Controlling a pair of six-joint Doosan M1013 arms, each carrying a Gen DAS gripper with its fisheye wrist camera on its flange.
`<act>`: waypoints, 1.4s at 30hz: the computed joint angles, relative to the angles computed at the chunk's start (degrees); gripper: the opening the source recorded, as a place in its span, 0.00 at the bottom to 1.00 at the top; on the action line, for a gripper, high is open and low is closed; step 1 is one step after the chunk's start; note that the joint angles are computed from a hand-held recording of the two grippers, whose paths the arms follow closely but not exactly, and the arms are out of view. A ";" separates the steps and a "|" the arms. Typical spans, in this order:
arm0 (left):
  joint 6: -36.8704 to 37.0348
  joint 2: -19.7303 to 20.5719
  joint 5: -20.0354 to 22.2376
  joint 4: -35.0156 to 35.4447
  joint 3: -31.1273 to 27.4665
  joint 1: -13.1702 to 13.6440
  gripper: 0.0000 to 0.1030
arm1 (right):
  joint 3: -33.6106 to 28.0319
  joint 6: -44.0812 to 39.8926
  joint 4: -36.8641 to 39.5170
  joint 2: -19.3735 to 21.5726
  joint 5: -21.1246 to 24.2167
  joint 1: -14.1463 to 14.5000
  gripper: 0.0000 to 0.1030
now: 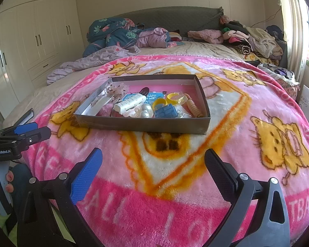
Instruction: Organize jewelry
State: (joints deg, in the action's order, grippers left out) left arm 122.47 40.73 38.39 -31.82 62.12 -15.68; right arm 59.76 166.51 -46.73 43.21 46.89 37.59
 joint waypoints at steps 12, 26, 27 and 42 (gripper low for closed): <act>-0.62 0.08 0.16 0.72 -0.26 -0.04 0.89 | -0.11 -0.06 -0.08 0.05 0.10 0.06 0.94; -1.58 -0.29 -1.96 1.06 0.92 -0.01 0.89 | 0.02 -0.04 0.01 -0.05 0.17 0.06 0.94; -1.44 -0.27 -2.08 0.89 0.90 -0.04 0.89 | 0.08 0.06 -0.02 -0.08 0.13 0.05 0.94; -27.96 13.15 6.71 20.83 -21.44 2.38 0.89 | 6.25 8.16 -2.54 -2.62 10.56 -6.59 0.94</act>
